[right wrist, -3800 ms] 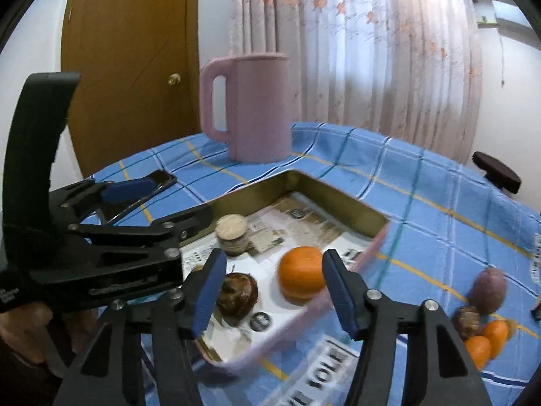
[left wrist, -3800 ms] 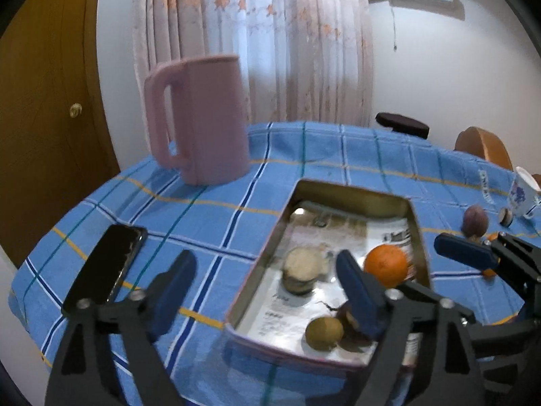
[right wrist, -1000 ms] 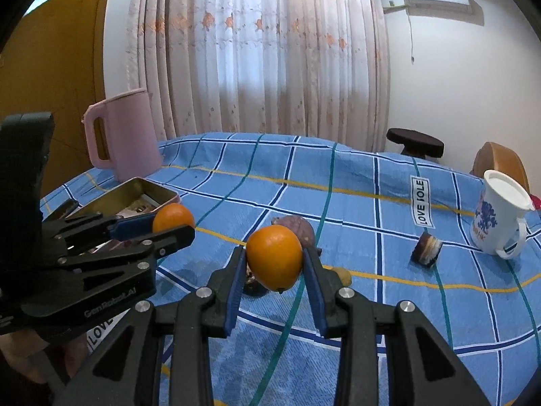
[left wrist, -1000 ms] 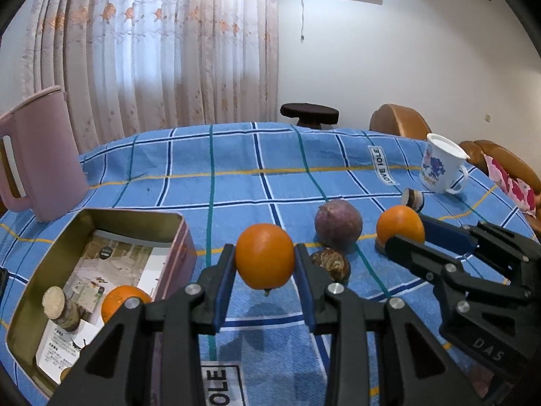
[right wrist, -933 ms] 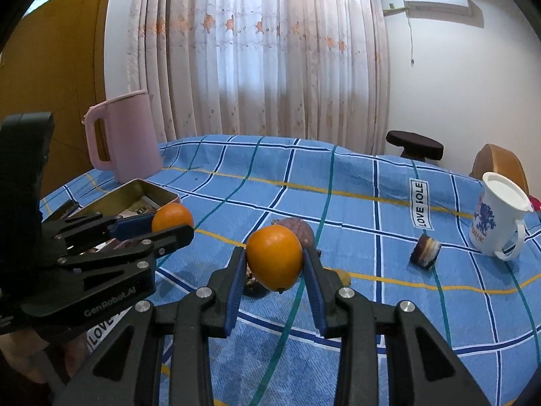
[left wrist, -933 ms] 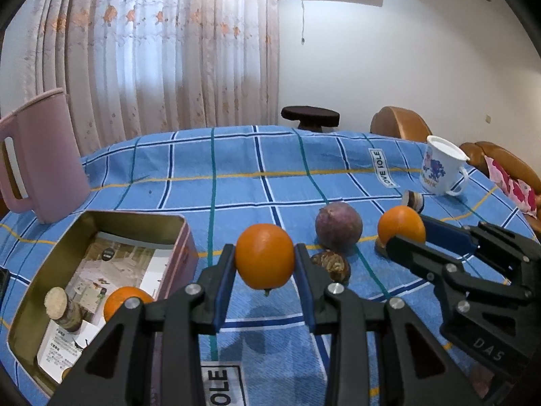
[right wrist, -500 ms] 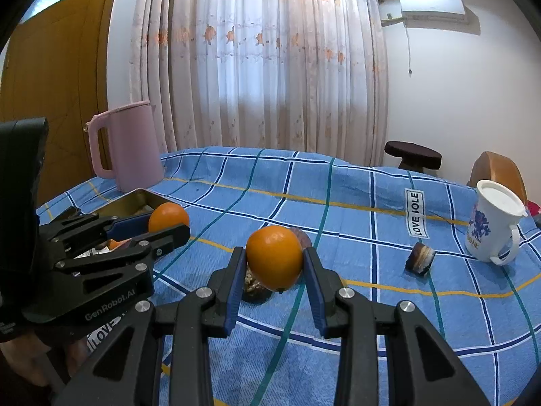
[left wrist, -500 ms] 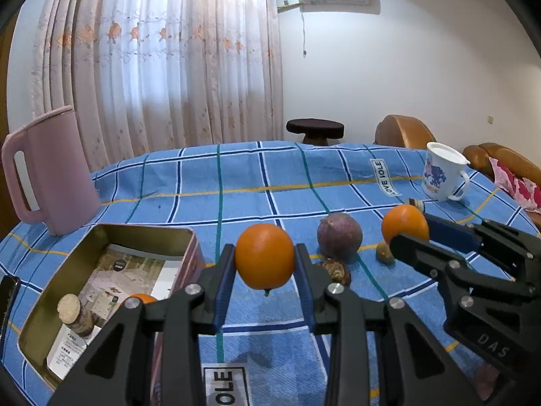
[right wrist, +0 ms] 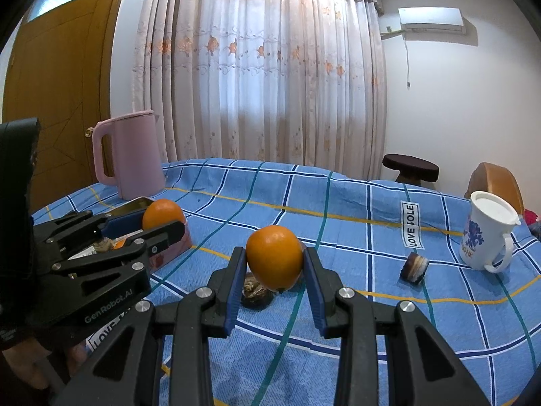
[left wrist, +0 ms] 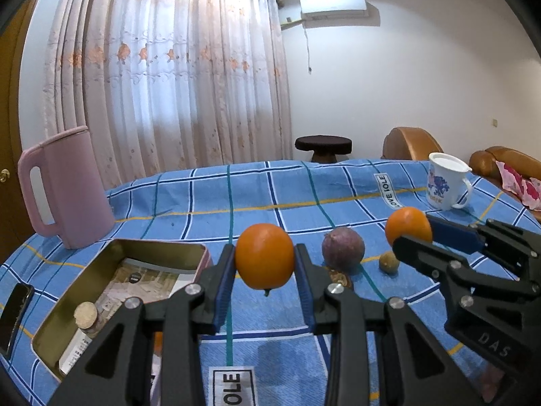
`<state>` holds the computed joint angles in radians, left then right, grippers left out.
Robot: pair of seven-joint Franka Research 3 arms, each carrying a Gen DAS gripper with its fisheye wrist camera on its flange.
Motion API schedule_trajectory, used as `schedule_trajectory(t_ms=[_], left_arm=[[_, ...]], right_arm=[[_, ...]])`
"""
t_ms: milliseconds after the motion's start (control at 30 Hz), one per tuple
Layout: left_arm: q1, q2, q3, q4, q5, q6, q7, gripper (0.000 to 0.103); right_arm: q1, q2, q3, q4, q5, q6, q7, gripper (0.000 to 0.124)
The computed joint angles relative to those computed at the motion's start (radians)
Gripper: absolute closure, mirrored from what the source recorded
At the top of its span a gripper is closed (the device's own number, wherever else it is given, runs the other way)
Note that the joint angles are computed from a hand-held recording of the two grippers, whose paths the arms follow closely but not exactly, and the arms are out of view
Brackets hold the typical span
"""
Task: Organize fruits
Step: 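Lift and carry both held oranges toward the tin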
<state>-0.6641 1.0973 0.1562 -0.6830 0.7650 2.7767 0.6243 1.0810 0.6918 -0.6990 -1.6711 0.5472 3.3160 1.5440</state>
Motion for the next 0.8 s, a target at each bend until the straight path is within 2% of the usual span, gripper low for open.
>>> schedule_trajectory(t_ms=[233, 367, 667, 800], left_arm=[[0.002, -0.002, 0.000, -0.005, -0.003, 0.005, -0.008, 0.067], [0.011, 0.022, -0.028, 0.038, -0.044, -0.032, 0.038, 0.067], [0.018, -0.028, -0.035, -0.049, -0.059, -0.007, 0.045, 0.067], [0.031, -0.044, -0.056, -0.075, -0.077, -0.010, 0.069, 0.067]], right_arm=[[0.001, 0.003, -0.004, 0.004, -0.006, -0.005, 0.001, 0.088], [0.010, 0.005, -0.014, 0.002, -0.013, -0.011, 0.001, 0.088], [0.011, 0.006, -0.016, 0.009, -0.066, -0.042, 0.050, 0.088], [0.002, 0.018, -0.015, 0.038, -0.114, -0.070, 0.086, 0.088]])
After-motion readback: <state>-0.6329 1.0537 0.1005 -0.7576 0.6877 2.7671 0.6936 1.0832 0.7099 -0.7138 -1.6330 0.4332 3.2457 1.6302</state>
